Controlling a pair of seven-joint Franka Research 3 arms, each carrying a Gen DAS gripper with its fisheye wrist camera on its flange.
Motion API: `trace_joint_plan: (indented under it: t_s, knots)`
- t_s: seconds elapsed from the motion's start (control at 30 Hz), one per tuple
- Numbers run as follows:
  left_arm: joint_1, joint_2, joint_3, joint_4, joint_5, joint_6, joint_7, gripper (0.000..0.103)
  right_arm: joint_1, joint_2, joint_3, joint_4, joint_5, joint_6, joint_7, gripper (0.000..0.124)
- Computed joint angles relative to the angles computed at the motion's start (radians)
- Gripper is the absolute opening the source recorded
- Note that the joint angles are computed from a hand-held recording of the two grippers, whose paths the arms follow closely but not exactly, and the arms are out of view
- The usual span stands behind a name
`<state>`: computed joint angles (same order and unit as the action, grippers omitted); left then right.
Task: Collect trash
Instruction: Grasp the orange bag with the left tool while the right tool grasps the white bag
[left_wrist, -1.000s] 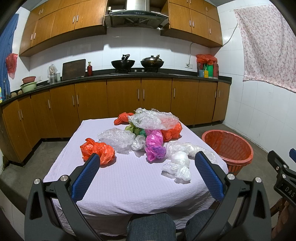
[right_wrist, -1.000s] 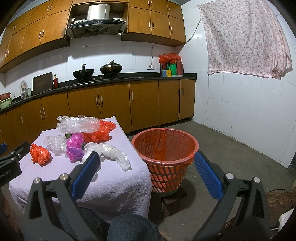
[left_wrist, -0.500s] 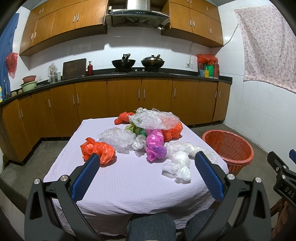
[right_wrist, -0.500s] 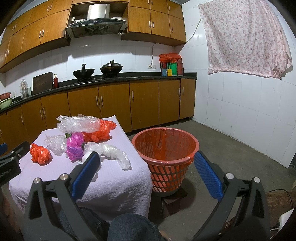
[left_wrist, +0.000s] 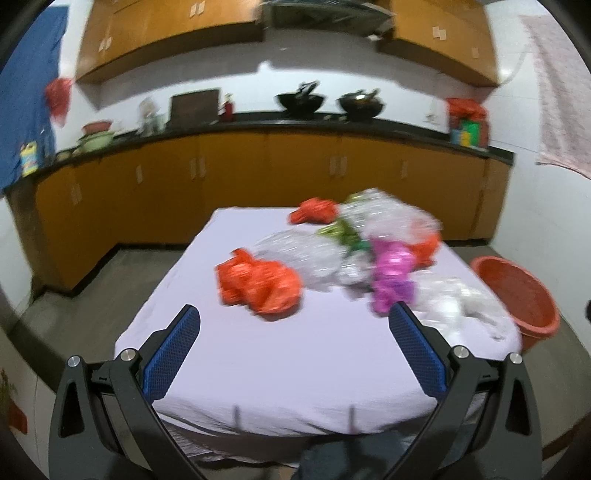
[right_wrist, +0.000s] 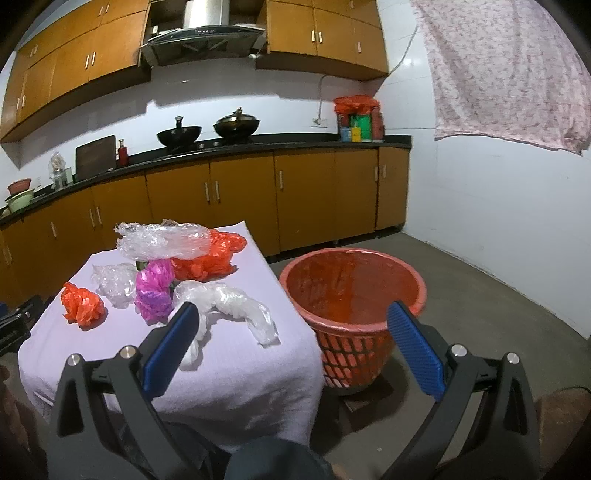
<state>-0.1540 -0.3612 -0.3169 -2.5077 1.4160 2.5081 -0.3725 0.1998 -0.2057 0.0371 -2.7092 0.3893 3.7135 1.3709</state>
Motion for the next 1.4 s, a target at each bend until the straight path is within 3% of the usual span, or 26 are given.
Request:
trace_joint_plan:
  t_s: [0.23, 0.43, 0.6, 0.67, 0.8, 1.03, 1.17, 1.3, 1.37, 1.4]
  knots:
    - [0.067, 0.058, 0.066, 0.007, -0.029, 0.036, 0.005, 0.101, 0.001, 0.129, -0.091, 0.129, -0.263, -0.105, 0.177, 0.099]
    - [0.095, 0.148, 0.091, 0.084, -0.037, 0.047, 0.069, 0.101, -0.066, 0.254, -0.064, 0.270, -0.441, -0.215, 0.307, 0.099]
    - [0.113, 0.222, 0.128, 0.144, -0.059, 0.098, 0.111, 0.101, -0.159, 0.361, 0.025, 0.396, -0.522, -0.282, 0.326, 0.098]
    - [0.117, 0.244, 0.138, 0.163, -0.071, 0.113, 0.127, 0.101, -0.274, 0.412, 0.136, 0.459, -0.597, -0.321, 0.361, 0.093]
    - [0.118, 0.280, 0.147, 0.198, -0.082, 0.117, 0.168, 0.101, -0.397, 0.501, 0.278, 0.568, -0.612, -0.407, 0.326, 0.088]
    - [0.118, 0.352, 0.175, 0.262, -0.147, 0.158, 0.288, 0.101, -0.540, 0.589, 0.465, 0.660, -0.539, -0.520, 0.196, 0.073]
    - [0.124, 0.377, 0.195, 0.272, -0.178, 0.209, 0.324, 0.101, -0.555, 0.603, 0.494, 0.668, -0.494, -0.539, 0.135, 0.059]
    - [0.128, 0.384, 0.206, 0.271, -0.165, 0.257, 0.320, 0.085, -0.569, 0.602, 0.519, 0.664, -0.442, -0.547, 0.082, 0.044]
    - [0.130, 0.382, 0.208, 0.269, -0.143, 0.276, 0.307, 0.069, -0.576, 0.599, 0.531, 0.661, -0.416, -0.549, 0.056, 0.040]
    - [0.129, 0.382, 0.208, 0.271, -0.138, 0.278, 0.304, 0.067, -0.577, 0.593, 0.534, 0.655, -0.402, -0.547, 0.045, 0.037]
